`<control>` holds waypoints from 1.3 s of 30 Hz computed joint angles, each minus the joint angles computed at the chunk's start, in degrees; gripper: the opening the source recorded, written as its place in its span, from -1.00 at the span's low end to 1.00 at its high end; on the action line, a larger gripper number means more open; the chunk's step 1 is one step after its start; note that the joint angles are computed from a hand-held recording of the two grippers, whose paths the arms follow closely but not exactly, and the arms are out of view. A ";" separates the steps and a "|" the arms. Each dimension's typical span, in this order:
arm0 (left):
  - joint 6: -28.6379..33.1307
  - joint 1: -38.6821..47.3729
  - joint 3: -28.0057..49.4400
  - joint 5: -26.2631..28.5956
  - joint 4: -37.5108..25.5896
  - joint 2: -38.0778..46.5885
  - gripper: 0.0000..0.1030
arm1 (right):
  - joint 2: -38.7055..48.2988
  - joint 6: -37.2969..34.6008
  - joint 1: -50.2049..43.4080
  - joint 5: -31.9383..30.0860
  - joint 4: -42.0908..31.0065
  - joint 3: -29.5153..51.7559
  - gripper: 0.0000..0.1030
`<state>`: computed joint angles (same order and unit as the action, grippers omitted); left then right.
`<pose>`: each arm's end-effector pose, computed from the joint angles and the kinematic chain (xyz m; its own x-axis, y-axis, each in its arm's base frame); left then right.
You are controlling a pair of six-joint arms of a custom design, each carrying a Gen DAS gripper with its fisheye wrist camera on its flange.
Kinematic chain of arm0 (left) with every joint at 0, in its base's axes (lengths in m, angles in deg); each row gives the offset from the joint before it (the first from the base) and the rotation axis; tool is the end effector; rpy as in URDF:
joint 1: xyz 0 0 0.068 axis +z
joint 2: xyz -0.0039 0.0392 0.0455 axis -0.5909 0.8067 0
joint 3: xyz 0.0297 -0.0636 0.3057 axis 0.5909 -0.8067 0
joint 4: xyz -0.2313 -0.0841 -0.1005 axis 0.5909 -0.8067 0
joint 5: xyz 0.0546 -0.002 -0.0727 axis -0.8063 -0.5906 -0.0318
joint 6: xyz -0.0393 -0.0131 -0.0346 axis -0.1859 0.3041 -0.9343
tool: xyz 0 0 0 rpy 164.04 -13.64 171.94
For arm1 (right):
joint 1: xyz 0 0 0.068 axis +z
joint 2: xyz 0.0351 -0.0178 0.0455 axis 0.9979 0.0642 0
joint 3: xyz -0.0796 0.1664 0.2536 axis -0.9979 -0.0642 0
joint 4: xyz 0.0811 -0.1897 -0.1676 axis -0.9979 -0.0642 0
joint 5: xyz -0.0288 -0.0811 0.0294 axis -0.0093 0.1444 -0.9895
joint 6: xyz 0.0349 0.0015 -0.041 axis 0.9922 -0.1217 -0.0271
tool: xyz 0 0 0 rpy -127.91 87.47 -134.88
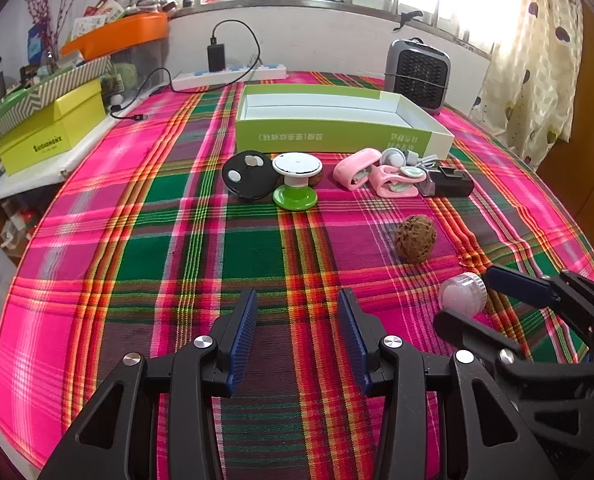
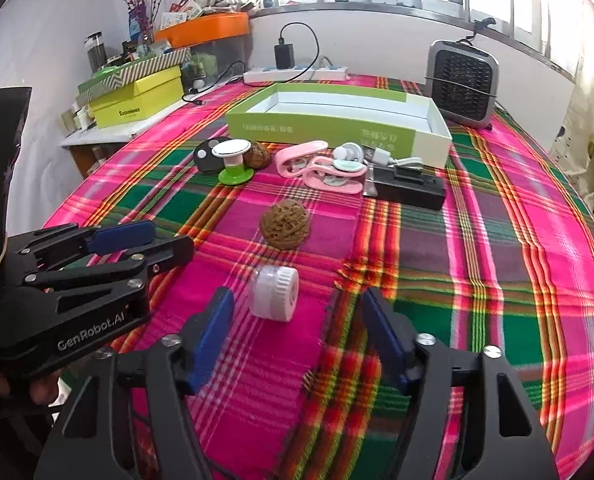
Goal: Organize objects
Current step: 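Grasp the white round jar with the right gripper, then grasp the brown textured ball with the left gripper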
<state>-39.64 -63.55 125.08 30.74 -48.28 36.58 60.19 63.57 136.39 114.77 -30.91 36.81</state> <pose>0.3158 -0.1701 0.0472 -0.5884 0.4372 -0.6802 0.6301 0.7751 -0.0468 0.2177 0.2278 0.0657 -0.7028 0.1779 -0.6888 0.1880 0.9803 0.0614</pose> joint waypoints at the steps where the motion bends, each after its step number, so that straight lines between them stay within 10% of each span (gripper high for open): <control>1: 0.08 0.01 0.15 -0.08 -0.28 -0.06 -0.23 | 0.16 -0.20 -0.23 -0.35 -0.23 0.30 0.09; 15: 0.31 0.01 3.27 2.15 -5.20 -0.32 -0.23 | -0.06 -1.80 -1.38 -0.66 3.32 -1.27 -0.60; 39: 4.58 -5.04 10.86 8.70 -13.98 0.35 -0.23 | -4.11 -0.73 -5.41 -0.57 6.75 -8.00 -0.60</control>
